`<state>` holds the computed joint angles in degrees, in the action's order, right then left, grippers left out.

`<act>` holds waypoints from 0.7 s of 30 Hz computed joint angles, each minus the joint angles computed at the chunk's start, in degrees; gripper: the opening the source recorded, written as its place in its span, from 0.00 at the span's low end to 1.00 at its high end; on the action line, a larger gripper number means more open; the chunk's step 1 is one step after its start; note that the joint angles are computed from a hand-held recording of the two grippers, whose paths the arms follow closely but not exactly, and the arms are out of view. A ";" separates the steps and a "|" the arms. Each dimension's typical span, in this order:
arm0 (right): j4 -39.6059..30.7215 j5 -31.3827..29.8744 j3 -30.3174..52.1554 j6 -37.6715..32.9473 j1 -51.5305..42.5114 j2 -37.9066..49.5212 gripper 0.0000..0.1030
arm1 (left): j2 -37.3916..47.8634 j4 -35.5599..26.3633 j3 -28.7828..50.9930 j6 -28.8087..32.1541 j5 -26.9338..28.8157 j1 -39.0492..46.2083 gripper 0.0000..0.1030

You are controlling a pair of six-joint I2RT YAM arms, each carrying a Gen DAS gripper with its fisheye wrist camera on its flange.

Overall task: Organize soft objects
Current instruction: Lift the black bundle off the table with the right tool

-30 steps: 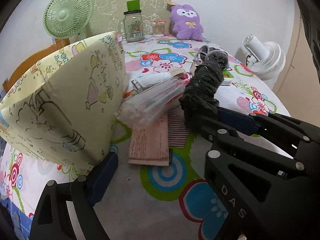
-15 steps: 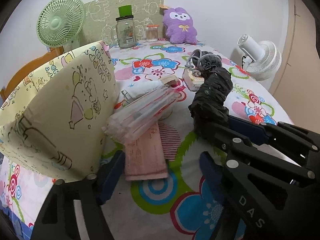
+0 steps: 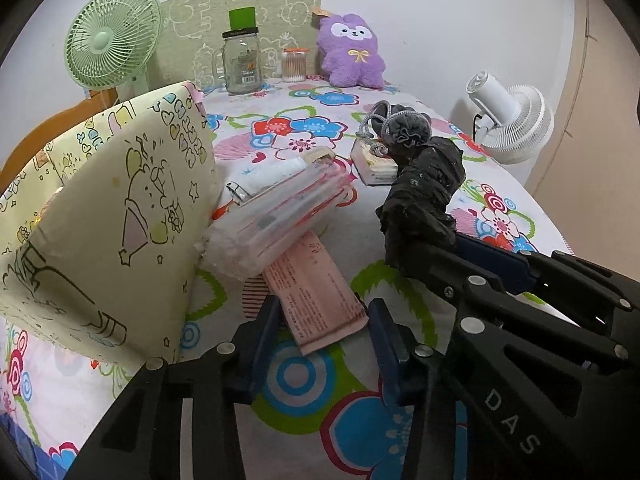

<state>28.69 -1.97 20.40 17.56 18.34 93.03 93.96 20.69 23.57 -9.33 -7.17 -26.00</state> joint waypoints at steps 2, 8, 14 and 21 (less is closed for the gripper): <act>-0.37 0.41 -0.54 0.24 0.42 -1.12 0.26 | -0.56 -0.66 -0.09 -0.07 0.19 -0.17 0.44; -1.65 1.21 -2.62 1.25 1.16 -5.16 0.26 | -4.42 -1.40 -2.21 -0.15 -0.55 -1.71 0.43; -5.07 2.64 -4.74 2.44 1.83 -11.40 0.26 | -9.11 -3.34 -3.81 -0.78 -1.89 -3.86 0.43; -9.96 3.18 -6.29 3.00 1.95 -20.25 0.26 | -16.08 -7.42 -4.59 -1.25 -3.52 -5.62 0.42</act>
